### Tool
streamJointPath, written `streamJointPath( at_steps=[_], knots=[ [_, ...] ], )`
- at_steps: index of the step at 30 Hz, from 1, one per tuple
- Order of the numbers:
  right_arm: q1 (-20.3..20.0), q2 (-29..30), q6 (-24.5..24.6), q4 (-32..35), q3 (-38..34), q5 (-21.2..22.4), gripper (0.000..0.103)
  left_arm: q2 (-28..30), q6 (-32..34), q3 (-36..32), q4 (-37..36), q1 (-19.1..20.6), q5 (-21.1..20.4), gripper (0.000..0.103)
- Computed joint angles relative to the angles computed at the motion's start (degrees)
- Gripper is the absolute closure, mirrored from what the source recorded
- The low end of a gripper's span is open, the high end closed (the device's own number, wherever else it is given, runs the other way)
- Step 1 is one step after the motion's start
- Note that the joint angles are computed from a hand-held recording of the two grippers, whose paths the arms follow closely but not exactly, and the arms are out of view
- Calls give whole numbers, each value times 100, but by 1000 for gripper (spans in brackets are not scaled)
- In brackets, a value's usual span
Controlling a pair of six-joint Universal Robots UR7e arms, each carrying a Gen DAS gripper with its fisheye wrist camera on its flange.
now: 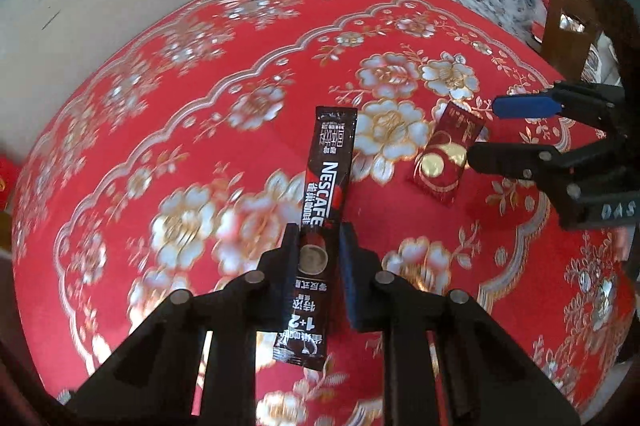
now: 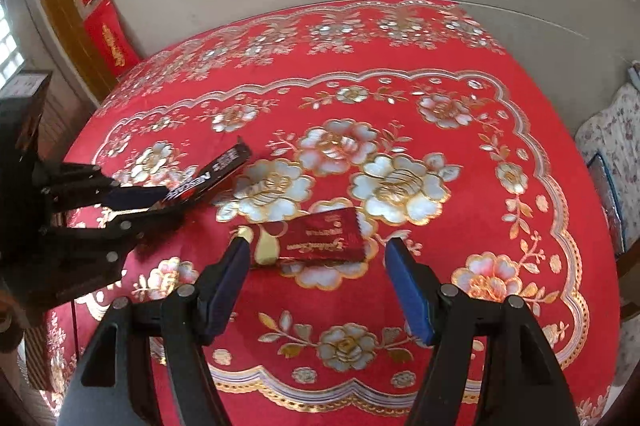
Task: Organize snacks
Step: 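Grasp the Nescafe stick with the left tool while the right grasps the red chocolate packet, then carry the Nescafe stick and red chocolate packet over the white tray with both tools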
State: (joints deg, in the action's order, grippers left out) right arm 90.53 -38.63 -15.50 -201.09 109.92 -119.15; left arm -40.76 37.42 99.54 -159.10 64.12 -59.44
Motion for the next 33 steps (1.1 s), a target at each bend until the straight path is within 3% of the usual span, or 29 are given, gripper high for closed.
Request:
streamJointPath(
  at_steps=[3, 5, 13, 14, 17, 21, 22, 25, 33],
  knots=[
    [-61, -126, 337, 288, 67, 299, 33, -118, -61, 91, -41, 25, -41, 82],
    [11, -52, 416, 573, -94, 17, 33, -162, -90, 139, -97, 33, -45, 82],
    [169, 302, 239, 1535, -1026, -252, 32, -426, -224, 322, -250, 100, 22, 82],
    [234, 413, 170, 1663, -1210, -444, 32, -456, -242, 342, -299, 104, 51, 82],
    [396, 715, -272, 1505, -1406, -1118, 32, -560, -334, 398, -286, 126, -1, 82],
    [351, 701, -419, 828, -1092, -1041, 33, -624, -436, 531, -452, 112, -64, 82],
    [347, 719, -517, 689, -1064, -1055, 37, -638, -504, 553, -461, 116, -101, 82],
    [336, 638, -627, 482, -885, -887, 77, -704, -664, 678, -489, 110, -185, 82],
    [324, 320, -541, -37, -122, -107, 77, -974, -1084, 1276, -960, 38, -127, 82]
  ],
)
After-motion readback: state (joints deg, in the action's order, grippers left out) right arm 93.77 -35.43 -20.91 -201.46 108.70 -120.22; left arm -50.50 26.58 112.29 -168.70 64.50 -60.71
